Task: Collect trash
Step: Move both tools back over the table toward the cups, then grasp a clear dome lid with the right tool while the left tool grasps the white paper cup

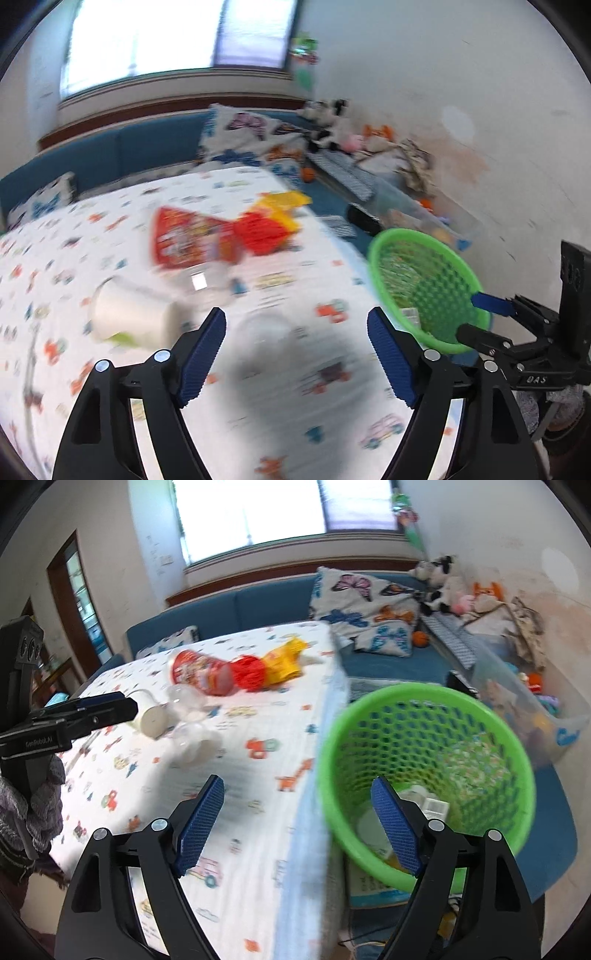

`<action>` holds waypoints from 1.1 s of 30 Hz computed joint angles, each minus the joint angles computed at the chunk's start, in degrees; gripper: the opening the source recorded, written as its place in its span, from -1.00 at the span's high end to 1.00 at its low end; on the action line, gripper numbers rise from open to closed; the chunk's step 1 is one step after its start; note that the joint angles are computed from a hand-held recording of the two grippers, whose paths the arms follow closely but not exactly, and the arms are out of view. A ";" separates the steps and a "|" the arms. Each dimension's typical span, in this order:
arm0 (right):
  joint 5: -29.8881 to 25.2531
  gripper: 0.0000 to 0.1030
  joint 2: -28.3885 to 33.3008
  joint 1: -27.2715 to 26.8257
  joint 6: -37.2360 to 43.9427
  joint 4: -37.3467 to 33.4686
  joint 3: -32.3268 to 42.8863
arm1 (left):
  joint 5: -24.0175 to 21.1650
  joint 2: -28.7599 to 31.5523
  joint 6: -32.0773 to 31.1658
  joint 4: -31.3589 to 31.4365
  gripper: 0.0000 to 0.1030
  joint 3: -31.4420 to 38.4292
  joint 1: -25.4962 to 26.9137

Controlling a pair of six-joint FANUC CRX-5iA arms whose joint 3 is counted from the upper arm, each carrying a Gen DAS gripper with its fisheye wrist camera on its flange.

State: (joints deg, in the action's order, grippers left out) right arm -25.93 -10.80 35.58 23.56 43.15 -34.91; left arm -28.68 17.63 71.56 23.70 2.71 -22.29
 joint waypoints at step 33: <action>-5.92 -0.44 27.41 2.42 39.00 -32.23 32.14 | -6.06 -3.54 30.87 -15.14 -0.78 -2.70 9.17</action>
